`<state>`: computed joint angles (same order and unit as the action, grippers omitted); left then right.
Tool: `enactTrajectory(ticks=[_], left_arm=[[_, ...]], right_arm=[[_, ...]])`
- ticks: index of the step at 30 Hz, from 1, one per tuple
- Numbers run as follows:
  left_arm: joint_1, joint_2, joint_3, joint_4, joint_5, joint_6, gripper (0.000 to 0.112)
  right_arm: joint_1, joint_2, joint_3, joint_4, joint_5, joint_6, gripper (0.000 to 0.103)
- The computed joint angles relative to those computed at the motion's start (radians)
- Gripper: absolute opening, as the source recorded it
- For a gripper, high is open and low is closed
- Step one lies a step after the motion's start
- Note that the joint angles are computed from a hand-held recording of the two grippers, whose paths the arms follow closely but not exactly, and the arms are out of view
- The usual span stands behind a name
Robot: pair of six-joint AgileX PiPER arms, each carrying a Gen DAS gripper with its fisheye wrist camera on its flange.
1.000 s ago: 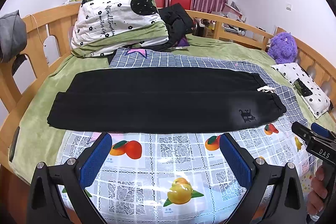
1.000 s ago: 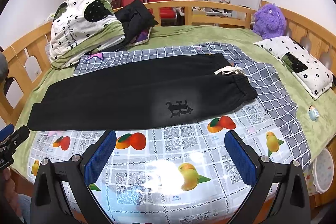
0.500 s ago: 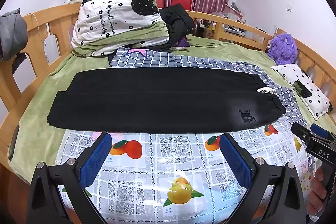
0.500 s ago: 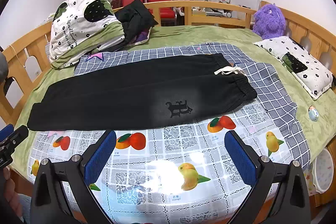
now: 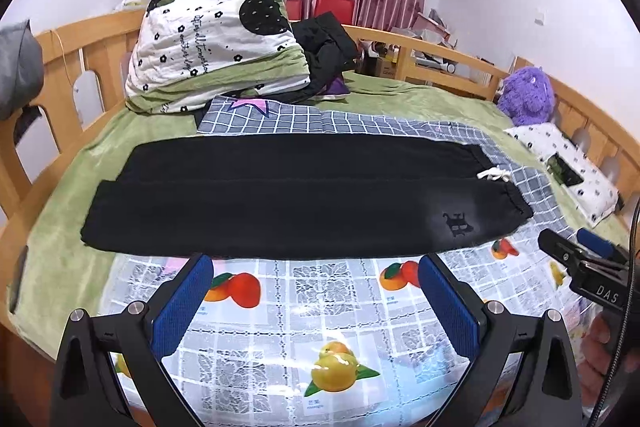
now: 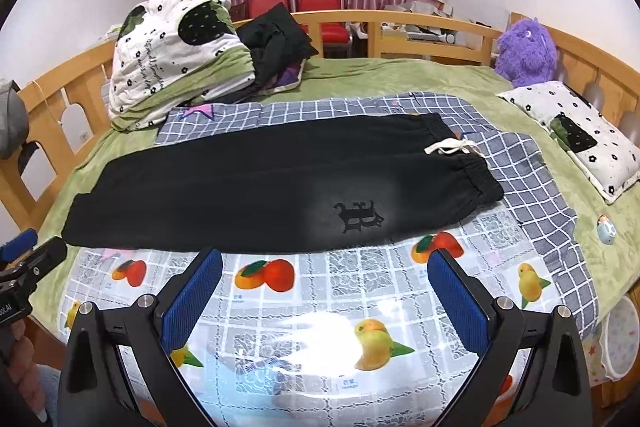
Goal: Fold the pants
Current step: 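Grasp the black sweatpants' edge with both grippers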
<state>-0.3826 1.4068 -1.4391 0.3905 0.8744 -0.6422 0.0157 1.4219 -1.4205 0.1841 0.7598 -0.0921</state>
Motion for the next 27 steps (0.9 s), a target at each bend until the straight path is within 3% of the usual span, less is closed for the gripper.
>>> enactTrajectory(ticks=[3,7,14,16,20,22,24,27], left_arm=[[0.08,0.006,-0.027,-0.117,-0.017,0.112,0.103],[0.141,0.035,-0.072,-0.053,0.003,0.136,0.103],[0.331,0.096,-0.08,-0.188,-0.021,0.285,0.103],[0.368,0.112,-0.052,-0.195,-0.038,0.298,0.103],[0.467,0.142,0.023,-0.319,-0.124,0.38,0.103],[0.521,0.165,0.056,-0.416,-0.16,0.442,0.103],[0.573,0.196,0.086,-0.52,-0.191,0.492,0.1],[0.659,0.253,0.133,-0.71,-0.24,0.584,0.089]], right_arm=[[-0.006,-0.002,0.002,0.045,-0.035,-0.025,0.101],[-0.011,0.028,-0.07,0.026,-0.04,-0.047,0.101],[-0.111,0.151,-0.19,0.123,-0.058,-0.135,0.1],[-0.148,0.222,-0.256,0.182,-0.005,-0.174,0.099],[-0.216,0.417,-0.431,0.249,0.164,-0.189,0.078],[-0.23,0.5,-0.494,0.247,0.208,-0.176,0.069],[-0.247,0.573,-0.528,0.265,0.236,-0.184,0.058],[-0.253,0.64,-0.52,0.249,0.204,-0.184,0.058]])
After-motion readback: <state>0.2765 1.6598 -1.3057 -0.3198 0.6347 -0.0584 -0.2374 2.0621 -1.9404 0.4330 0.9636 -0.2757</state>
